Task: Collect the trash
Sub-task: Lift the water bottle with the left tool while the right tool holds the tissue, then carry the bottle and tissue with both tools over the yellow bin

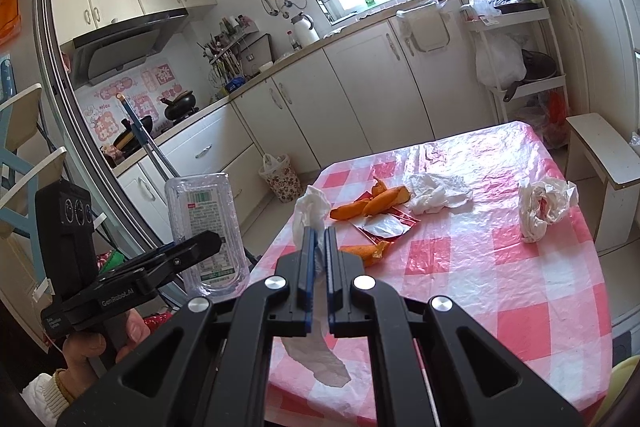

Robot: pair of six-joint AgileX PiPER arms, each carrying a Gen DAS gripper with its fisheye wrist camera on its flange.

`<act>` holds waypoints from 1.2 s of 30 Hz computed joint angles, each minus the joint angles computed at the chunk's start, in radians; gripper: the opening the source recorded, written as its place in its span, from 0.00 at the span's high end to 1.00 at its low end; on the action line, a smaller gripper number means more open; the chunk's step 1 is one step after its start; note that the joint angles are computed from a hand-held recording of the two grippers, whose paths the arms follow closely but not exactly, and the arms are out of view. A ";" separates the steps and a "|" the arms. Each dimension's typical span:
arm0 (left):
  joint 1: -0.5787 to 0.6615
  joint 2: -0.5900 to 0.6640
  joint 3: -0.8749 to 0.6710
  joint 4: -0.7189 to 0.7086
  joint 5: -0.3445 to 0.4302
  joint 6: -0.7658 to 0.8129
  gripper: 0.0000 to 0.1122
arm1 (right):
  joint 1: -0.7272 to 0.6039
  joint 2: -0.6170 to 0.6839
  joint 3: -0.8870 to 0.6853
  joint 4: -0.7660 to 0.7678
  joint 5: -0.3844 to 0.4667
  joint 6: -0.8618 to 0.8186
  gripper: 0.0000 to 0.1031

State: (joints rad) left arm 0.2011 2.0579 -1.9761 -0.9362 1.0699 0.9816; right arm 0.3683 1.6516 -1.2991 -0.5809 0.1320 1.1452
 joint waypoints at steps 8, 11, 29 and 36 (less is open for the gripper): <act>0.001 -0.001 0.004 -0.014 0.017 0.010 0.53 | -0.005 -0.015 0.025 0.002 -0.033 0.028 0.94; 0.000 -0.004 0.011 -0.015 0.018 0.018 0.53 | -0.005 -0.020 0.032 -0.006 -0.038 0.041 0.94; 0.000 -0.009 0.016 -0.027 0.022 0.022 0.53 | -0.002 -0.024 0.039 -0.116 -0.048 0.166 0.94; -0.001 -0.015 0.027 -0.033 0.023 0.035 0.53 | -0.004 -0.030 0.050 -0.137 -0.062 0.200 0.94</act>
